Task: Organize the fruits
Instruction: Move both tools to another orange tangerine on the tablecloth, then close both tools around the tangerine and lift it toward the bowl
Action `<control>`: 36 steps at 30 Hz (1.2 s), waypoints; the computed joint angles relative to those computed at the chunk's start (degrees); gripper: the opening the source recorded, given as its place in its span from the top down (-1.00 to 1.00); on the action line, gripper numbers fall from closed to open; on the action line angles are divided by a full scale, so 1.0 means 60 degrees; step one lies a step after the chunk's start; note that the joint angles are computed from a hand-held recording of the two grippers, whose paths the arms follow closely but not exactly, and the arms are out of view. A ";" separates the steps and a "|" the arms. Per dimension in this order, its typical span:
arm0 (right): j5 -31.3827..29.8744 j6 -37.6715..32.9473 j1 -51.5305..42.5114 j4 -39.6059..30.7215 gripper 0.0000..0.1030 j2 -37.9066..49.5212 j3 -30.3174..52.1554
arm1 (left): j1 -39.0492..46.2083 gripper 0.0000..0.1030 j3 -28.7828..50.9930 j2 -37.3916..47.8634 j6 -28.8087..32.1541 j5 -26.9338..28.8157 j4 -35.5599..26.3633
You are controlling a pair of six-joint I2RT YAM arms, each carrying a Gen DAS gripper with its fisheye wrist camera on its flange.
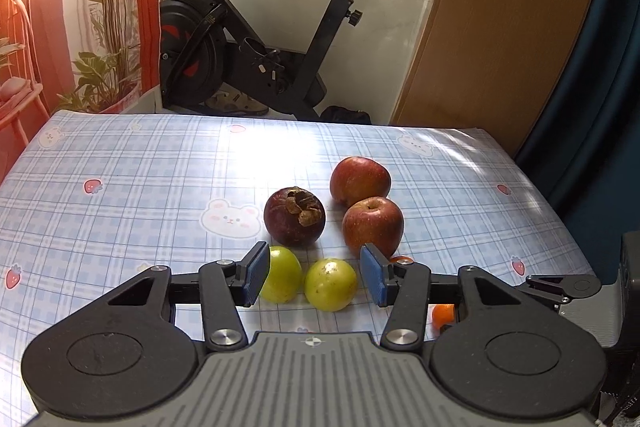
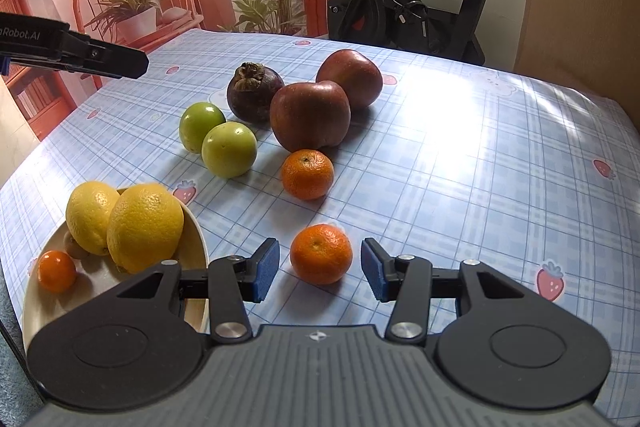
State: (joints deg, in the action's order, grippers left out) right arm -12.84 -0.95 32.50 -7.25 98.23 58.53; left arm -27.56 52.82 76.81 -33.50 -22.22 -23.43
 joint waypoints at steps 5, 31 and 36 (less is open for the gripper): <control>-0.0197 -0.0233 -0.0046 0.0194 0.22 0.0247 -0.0039 | -0.0193 0.02 0.0453 0.0805 0.0251 0.0220 0.0203; -0.1230 0.0054 -0.1928 0.1234 0.24 -0.0714 -0.1399 | -0.0613 0.13 0.2608 0.4504 0.0816 0.0971 0.0749; -0.1335 0.0143 -0.2025 0.1248 0.24 -0.0631 -0.1445 | -0.0473 0.13 0.2779 0.4752 0.0696 0.1038 0.0665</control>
